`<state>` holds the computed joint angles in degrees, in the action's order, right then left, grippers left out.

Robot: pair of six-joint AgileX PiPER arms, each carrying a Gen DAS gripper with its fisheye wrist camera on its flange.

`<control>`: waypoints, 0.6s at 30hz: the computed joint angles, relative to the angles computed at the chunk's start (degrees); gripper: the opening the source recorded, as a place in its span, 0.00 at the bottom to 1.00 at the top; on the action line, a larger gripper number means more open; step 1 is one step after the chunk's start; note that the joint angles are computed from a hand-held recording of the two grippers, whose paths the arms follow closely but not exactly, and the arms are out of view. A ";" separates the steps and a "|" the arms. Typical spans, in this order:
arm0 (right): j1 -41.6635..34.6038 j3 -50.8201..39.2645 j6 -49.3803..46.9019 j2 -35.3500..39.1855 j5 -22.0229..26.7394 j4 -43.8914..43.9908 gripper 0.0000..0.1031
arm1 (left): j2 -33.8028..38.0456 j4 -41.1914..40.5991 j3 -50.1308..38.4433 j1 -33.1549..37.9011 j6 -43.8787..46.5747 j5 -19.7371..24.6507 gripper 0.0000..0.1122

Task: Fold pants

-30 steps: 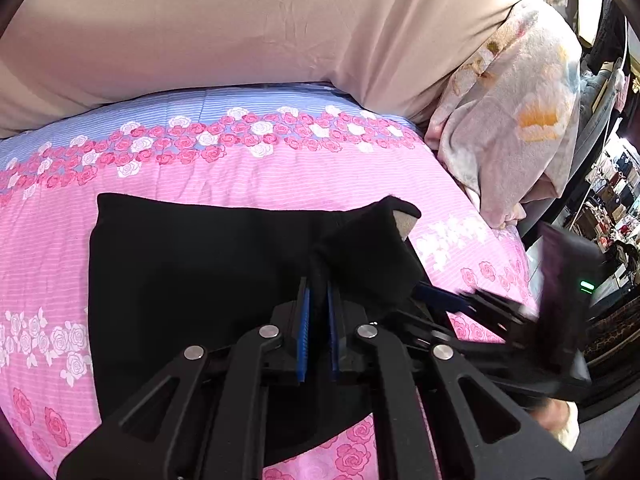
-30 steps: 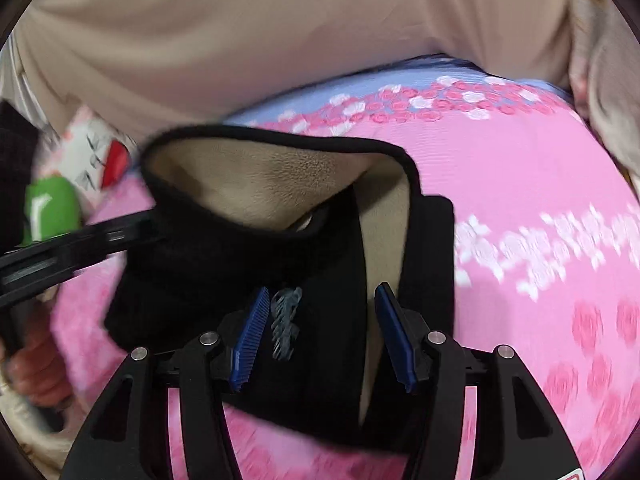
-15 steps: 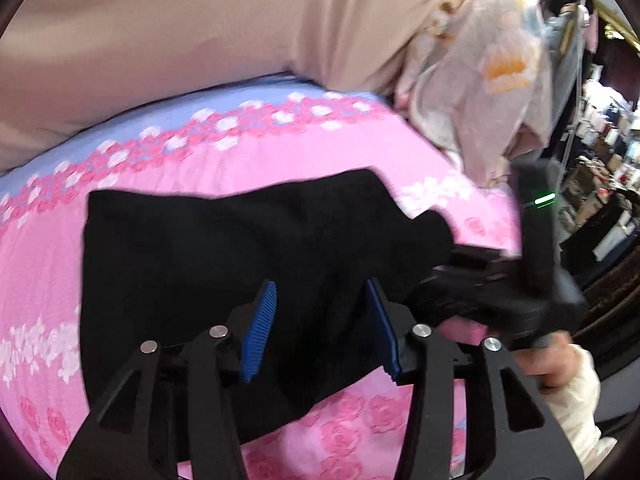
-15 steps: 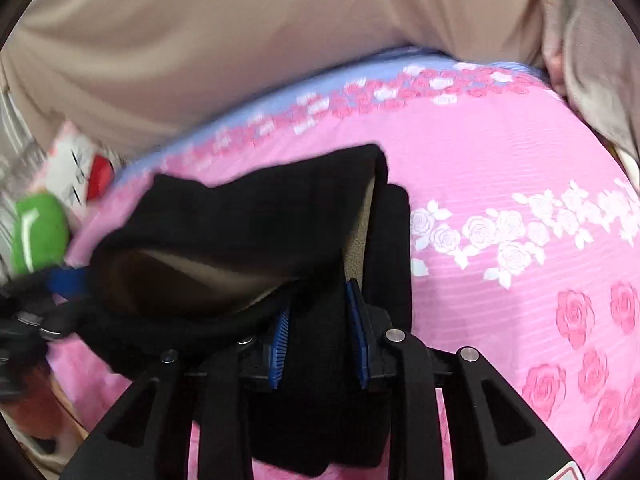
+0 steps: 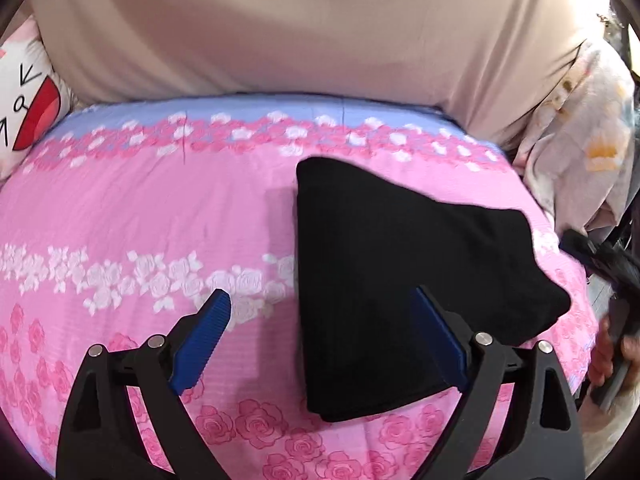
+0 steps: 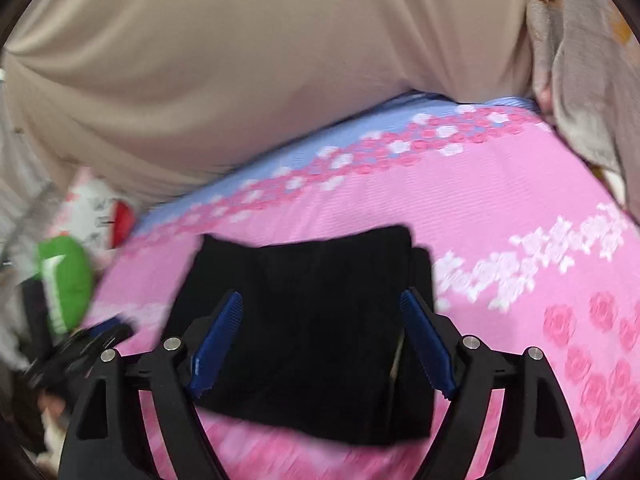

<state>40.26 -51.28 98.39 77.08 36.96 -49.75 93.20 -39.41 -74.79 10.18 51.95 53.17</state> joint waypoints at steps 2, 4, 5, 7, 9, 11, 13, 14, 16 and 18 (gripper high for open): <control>-3.03 -5.28 -10.49 3.72 -1.15 7.84 0.43 | -0.62 2.98 2.02 -1.37 -1.49 -3.64 0.79; -3.47 -11.30 -21.95 9.13 -6.06 15.01 0.27 | -1.39 5.32 4.39 -2.70 -1.94 -7.13 0.79; -3.06 -14.25 -27.68 11.41 -5.74 18.67 0.26 | -1.75 6.24 5.57 -3.44 -1.94 -8.82 0.79; -3.48 -22.35 -39.14 20.12 -3.57 26.79 0.15 | -2.34 7.58 7.23 -4.71 -2.46 -11.42 0.79; -7.87 -29.12 -44.34 28.60 0.10 30.15 0.03 | -2.82 7.73 8.42 -5.47 -1.71 -13.41 0.79; -12.01 -28.96 -41.58 29.91 -3.08 30.69 0.00 | -2.65 7.74 8.26 -5.94 -1.59 -13.53 0.80; -13.96 -27.86 -33.85 28.35 -1.55 27.34 0.01 | -2.40 8.38 7.42 -6.09 -2.30 -12.68 0.80; -13.65 -25.36 -30.20 25.84 -3.02 24.84 0.04 | -2.54 7.92 7.15 -5.85 -2.04 -11.87 0.80; -11.08 -17.27 -18.74 18.51 -5.94 15.92 0.22 | -2.09 4.95 5.82 -4.30 0.10 -8.92 0.83; -6.25 -10.71 -7.28 11.30 -1.65 7.10 0.53 | -1.16 3.64 4.63 -3.62 -0.43 -6.80 0.87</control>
